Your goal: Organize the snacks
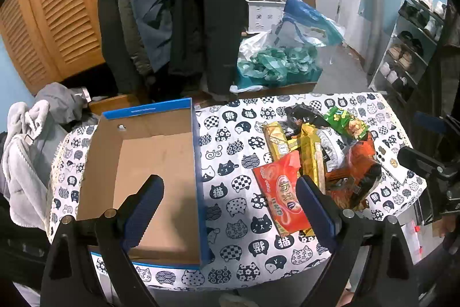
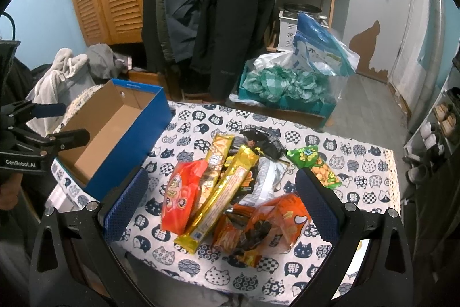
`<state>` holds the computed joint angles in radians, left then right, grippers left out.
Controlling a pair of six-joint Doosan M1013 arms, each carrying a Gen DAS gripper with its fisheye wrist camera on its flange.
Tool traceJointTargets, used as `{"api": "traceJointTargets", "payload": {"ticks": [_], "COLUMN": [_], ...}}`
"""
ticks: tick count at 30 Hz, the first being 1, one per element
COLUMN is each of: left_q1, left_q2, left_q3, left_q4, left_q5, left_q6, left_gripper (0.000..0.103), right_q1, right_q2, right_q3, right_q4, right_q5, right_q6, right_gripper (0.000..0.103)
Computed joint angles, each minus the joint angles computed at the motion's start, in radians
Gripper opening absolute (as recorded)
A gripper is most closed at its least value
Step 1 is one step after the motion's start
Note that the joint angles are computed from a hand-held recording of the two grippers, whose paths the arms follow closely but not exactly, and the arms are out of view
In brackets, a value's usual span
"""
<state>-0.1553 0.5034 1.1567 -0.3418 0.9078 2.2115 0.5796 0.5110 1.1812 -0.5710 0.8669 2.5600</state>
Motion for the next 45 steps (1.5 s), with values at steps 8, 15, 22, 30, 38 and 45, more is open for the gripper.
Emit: {"api": "traceJointTargets", "payload": {"ticks": [8,15,22,30,38,45], "left_q1": [0.001,0.001,0.001,0.001,0.001,0.0], "left_q2": [-0.002,-0.001,-0.001,0.001,-0.003,-0.003], "left_q3": [0.009,0.008,0.009,0.005,0.01,0.009], "left_q4": [-0.002,-0.002,-0.002,0.0,-0.001,-0.001], "left_q5": [-0.008,-0.008,-0.007,-0.003,-0.001,0.004], "left_q6": [0.005,0.003,0.004,0.0,-0.001,-0.003], "left_gripper": [0.094,0.094,0.094,0.094,0.094,0.094], "right_q1": [0.001,0.004,-0.003,-0.001,-0.001,-0.001], "right_q2": [0.001,0.001,-0.001,0.001,0.001,0.0], "right_q3": [-0.001,0.002,-0.003,-0.005,-0.005,-0.003], "right_q4": [-0.003,-0.008,0.006,0.005,0.008,0.005], "right_q5": [0.001,0.001,0.001,0.004,0.003,0.001], "right_q6": [0.001,0.012,-0.009,-0.008,-0.008,-0.006], "right_gripper": [0.1,0.1,0.1,0.1,0.1,0.1]}}
